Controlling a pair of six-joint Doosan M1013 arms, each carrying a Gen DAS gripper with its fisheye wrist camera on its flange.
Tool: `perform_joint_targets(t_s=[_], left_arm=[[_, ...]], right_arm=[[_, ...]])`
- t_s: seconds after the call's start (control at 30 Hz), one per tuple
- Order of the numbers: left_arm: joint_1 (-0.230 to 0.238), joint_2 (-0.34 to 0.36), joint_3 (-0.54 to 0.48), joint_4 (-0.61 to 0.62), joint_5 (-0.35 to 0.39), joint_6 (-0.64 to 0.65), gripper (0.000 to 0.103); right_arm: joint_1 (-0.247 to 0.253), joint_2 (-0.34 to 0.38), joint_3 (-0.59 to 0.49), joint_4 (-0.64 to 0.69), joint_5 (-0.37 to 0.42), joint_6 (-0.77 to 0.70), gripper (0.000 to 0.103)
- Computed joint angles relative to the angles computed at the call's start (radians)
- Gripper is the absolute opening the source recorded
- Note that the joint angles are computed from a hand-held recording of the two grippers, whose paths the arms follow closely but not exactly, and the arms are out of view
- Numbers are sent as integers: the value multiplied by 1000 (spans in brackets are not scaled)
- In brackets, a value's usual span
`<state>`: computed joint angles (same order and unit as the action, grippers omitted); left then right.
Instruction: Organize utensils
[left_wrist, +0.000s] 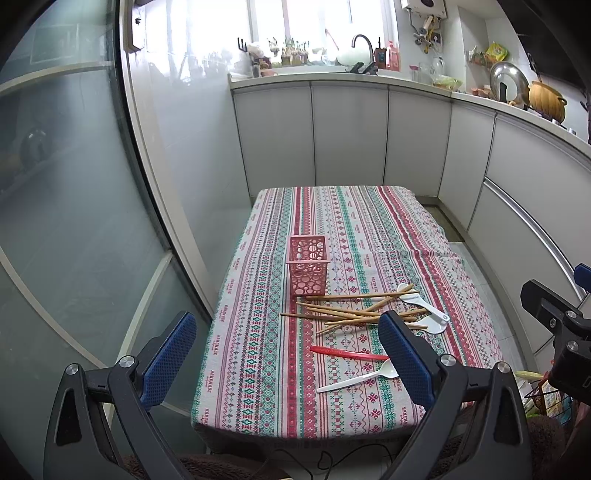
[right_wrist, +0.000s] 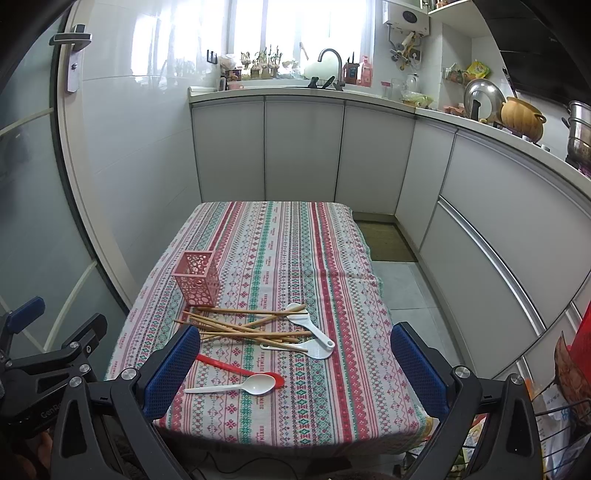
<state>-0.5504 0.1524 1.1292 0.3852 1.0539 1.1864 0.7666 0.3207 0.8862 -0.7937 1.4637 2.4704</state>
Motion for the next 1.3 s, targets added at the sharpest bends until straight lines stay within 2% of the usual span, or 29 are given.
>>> perform_joint_targets(t_s=[0.77,1.13,1.3], left_arm=[[-1,0,-1,2,3,-4,100],[10,26,-28,4,27,-8,100],[27,45,-38,-15,-37,51,100]], right_arm=[[0,-3,4,3,2,3,103],[-16,-8,2,34,-7,-2,103],[-42,-3,-11,65,-14,-51,103]])
